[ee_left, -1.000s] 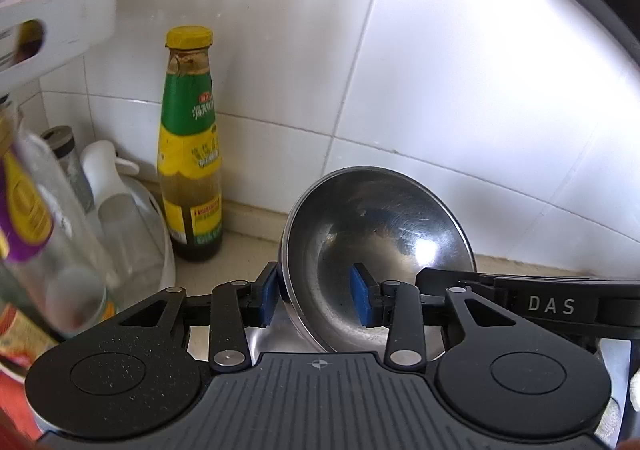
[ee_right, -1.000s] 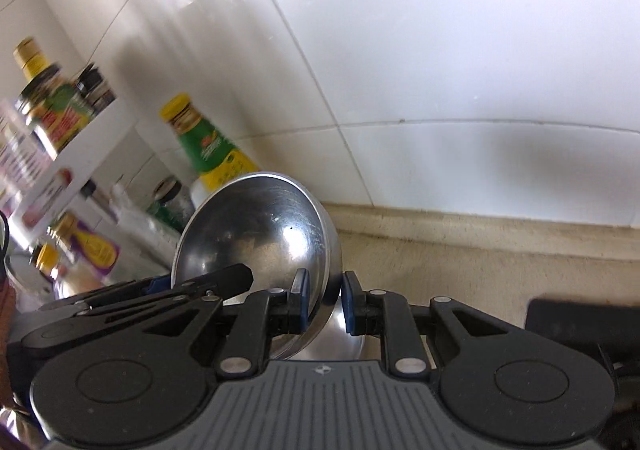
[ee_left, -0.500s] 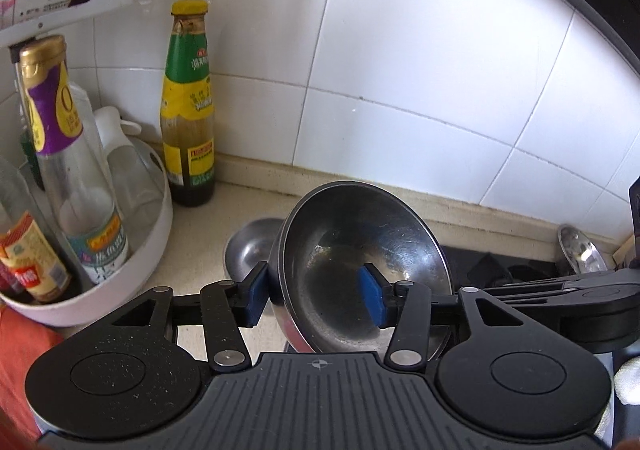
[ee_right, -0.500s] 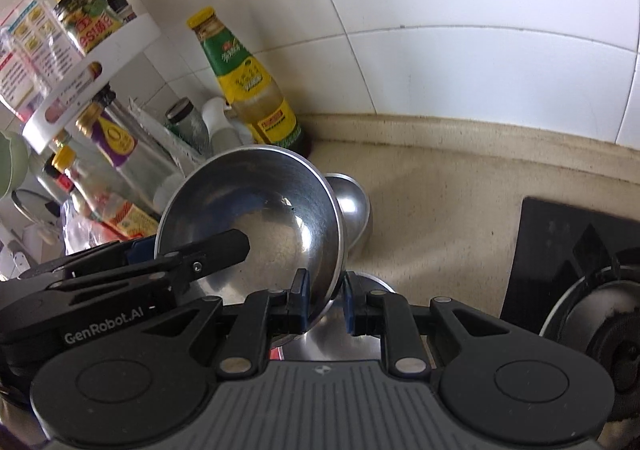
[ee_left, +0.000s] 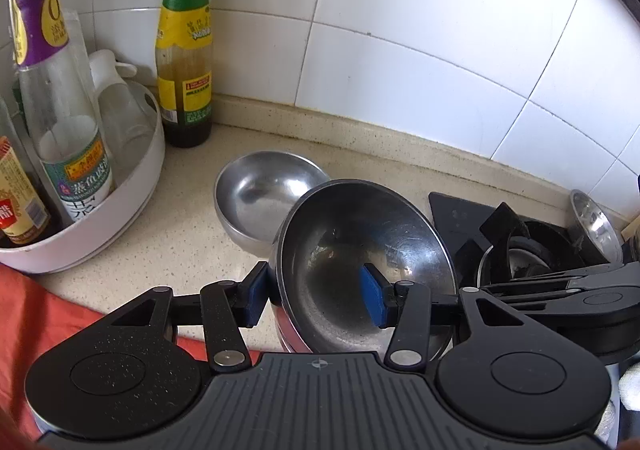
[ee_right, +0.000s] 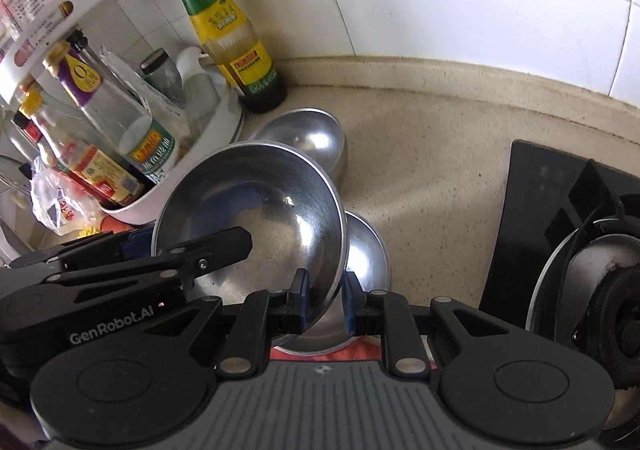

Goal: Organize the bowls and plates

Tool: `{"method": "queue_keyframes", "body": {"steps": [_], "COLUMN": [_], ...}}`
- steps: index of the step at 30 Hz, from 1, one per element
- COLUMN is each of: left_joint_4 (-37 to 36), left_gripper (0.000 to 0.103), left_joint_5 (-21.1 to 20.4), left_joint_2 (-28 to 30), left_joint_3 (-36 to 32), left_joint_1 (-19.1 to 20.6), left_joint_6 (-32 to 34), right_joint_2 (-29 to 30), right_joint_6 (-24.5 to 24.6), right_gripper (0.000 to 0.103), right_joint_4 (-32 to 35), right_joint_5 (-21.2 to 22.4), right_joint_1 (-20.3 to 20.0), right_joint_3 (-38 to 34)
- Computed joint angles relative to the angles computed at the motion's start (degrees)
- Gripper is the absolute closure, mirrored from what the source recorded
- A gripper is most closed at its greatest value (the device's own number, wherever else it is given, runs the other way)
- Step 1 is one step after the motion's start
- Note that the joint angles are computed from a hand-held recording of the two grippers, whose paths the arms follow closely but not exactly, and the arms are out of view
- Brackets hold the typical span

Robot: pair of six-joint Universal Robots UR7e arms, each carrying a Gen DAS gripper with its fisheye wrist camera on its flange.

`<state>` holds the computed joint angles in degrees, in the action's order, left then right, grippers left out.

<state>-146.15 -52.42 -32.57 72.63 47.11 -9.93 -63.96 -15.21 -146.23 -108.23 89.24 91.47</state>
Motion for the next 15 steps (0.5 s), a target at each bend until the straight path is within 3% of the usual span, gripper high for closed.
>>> {"method": "queue_keyframes", "body": {"steps": [15], "left_joint_4": [3.99], "left_gripper": [0.049], "left_joint_5": [-1.22], "left_joint_2": [1.60], "left_joint_3": [-2.50], "left_joint_1": [1.65], "left_joint_6": [-2.20], "right_joint_2": [2.61], "right_joint_6": [-2.14], "right_gripper": [0.081], "right_joint_4": [3.98], "right_joint_5": [-2.58], "right_joint_1": [-0.01], "right_joint_3": [-3.20]}}
